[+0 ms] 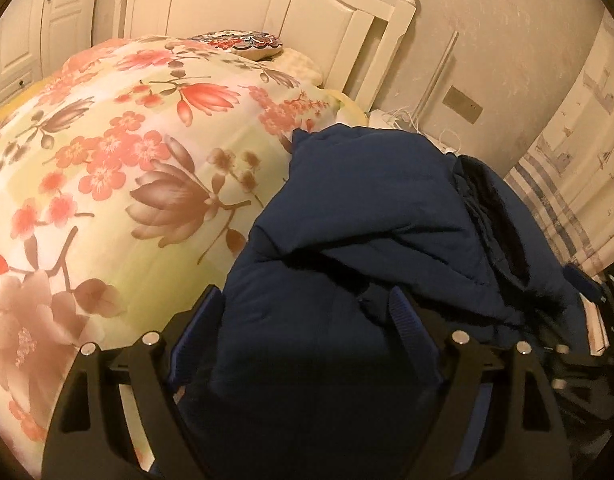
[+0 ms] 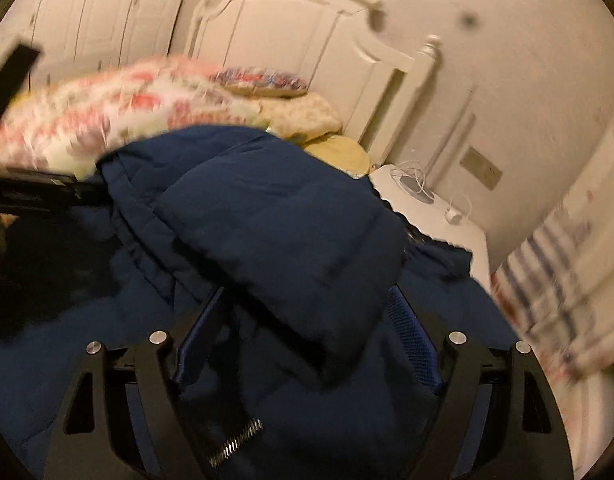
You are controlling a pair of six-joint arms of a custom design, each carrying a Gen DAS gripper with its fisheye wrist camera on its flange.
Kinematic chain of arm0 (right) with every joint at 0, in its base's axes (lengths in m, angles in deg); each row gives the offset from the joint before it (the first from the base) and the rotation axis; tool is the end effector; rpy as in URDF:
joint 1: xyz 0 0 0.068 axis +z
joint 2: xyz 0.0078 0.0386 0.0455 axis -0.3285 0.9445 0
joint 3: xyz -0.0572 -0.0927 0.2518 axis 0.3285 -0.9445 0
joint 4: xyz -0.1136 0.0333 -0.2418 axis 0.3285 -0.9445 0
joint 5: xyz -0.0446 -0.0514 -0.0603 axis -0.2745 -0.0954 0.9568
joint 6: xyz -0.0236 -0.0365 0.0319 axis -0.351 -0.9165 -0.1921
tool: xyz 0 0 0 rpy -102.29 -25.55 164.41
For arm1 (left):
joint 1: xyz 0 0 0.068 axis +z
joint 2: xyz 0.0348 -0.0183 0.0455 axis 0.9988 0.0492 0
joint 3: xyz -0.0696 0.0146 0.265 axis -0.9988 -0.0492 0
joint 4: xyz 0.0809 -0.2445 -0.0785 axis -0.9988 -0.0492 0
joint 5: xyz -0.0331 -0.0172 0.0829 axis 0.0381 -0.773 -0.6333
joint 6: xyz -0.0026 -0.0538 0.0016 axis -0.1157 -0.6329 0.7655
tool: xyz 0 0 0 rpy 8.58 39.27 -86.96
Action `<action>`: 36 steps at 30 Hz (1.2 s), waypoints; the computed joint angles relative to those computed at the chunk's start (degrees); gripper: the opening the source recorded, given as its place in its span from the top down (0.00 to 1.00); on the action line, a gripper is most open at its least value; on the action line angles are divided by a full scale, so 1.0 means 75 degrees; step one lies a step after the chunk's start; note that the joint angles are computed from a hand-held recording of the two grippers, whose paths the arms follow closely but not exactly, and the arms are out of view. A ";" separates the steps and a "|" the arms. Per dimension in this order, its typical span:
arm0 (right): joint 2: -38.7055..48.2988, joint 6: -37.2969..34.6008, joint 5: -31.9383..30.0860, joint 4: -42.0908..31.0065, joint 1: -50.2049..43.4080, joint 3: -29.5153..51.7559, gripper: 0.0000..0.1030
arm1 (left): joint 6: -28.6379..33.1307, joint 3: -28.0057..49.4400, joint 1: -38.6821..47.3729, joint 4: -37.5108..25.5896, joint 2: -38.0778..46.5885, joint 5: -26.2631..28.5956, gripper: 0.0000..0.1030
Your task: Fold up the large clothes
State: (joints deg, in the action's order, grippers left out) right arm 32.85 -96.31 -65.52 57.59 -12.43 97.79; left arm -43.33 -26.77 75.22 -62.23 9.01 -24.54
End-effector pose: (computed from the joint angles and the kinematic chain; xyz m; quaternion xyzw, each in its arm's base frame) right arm 0.3424 0.0509 0.1109 -0.4489 0.7808 -0.0102 0.4344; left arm 0.2686 -0.0469 0.0897 -0.2971 0.8745 -0.0511 0.3799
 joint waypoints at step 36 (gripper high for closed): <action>0.3475 0.6171 -0.6099 -0.4043 -0.4095 0.4981 0.78 | -0.0387 -0.0855 0.0156 0.0996 -0.0488 0.0246 0.15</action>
State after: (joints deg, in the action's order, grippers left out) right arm 58.92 -50.03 -111.27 27.26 -43.14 135.15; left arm -46.24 -33.18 76.39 -54.75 5.35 -22.69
